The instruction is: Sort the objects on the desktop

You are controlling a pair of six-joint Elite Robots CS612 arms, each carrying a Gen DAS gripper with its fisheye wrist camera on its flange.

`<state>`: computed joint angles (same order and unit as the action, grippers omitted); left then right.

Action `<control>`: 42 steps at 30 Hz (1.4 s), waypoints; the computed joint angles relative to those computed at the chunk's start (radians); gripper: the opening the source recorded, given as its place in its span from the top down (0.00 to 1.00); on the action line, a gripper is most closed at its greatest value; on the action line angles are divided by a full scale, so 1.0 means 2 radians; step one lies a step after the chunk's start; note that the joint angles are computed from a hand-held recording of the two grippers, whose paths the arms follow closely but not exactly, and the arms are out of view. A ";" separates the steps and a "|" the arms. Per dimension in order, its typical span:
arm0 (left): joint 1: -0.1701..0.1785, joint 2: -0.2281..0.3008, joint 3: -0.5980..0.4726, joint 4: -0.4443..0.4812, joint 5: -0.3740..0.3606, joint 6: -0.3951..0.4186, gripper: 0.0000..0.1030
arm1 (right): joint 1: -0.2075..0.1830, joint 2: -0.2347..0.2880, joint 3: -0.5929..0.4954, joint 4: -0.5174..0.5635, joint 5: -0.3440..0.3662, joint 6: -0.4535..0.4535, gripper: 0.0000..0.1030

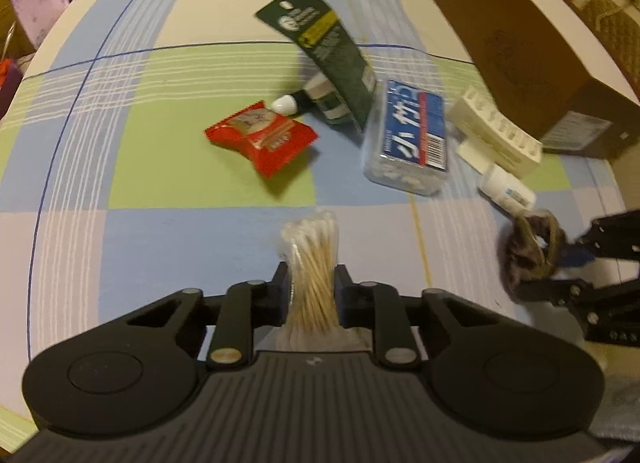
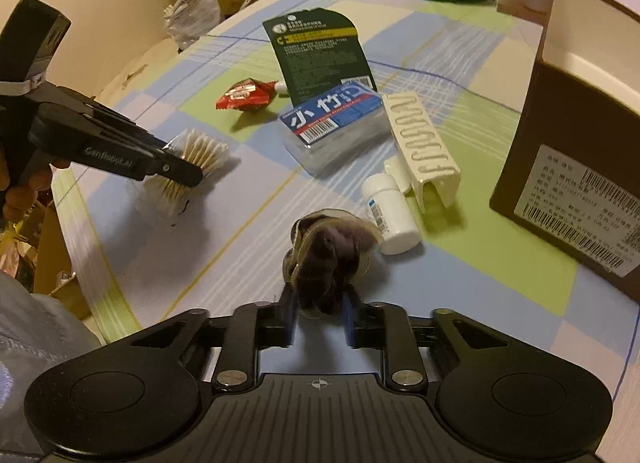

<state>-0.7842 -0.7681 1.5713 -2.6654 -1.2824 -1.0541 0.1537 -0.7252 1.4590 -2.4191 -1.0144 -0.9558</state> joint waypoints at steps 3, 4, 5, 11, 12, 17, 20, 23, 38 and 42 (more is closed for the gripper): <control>-0.004 -0.004 0.001 0.000 0.004 0.017 0.84 | -0.005 -0.004 0.002 -0.003 0.014 0.009 0.81; -0.005 -0.006 0.002 -0.003 0.005 0.019 0.84 | -0.007 -0.005 0.002 0.001 0.020 0.014 0.81; -0.007 -0.008 0.004 -0.005 0.007 0.019 0.84 | -0.008 -0.007 0.000 0.006 0.025 0.018 0.81; -0.011 -0.014 -0.005 0.004 0.026 0.030 0.84 | -0.019 -0.013 -0.006 0.028 0.042 0.052 0.81; -0.011 -0.014 -0.008 0.007 0.029 0.032 0.84 | -0.022 -0.014 -0.006 0.030 0.045 0.058 0.81; -0.012 -0.009 -0.026 0.008 0.039 0.056 0.84 | -0.032 -0.020 -0.003 0.016 0.046 0.089 0.81; -0.013 -0.004 -0.041 0.007 0.043 0.075 0.84 | -0.037 -0.022 -0.001 0.007 0.047 0.110 0.81; -0.013 0.002 -0.056 0.002 0.047 0.099 0.84 | -0.044 -0.025 0.001 0.001 0.050 0.129 0.81; -0.011 0.046 -0.154 -0.006 0.044 0.226 0.84 | -0.075 -0.037 -0.018 -0.012 0.071 0.163 0.81; -0.010 0.058 -0.180 -0.008 0.044 0.249 0.84 | -0.078 -0.033 -0.034 -0.008 0.075 0.162 0.81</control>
<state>-0.8037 -0.6526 1.2104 -2.6812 -1.1935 -0.5555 -0.0032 -0.7915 1.3910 -2.4345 -0.8643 -0.6313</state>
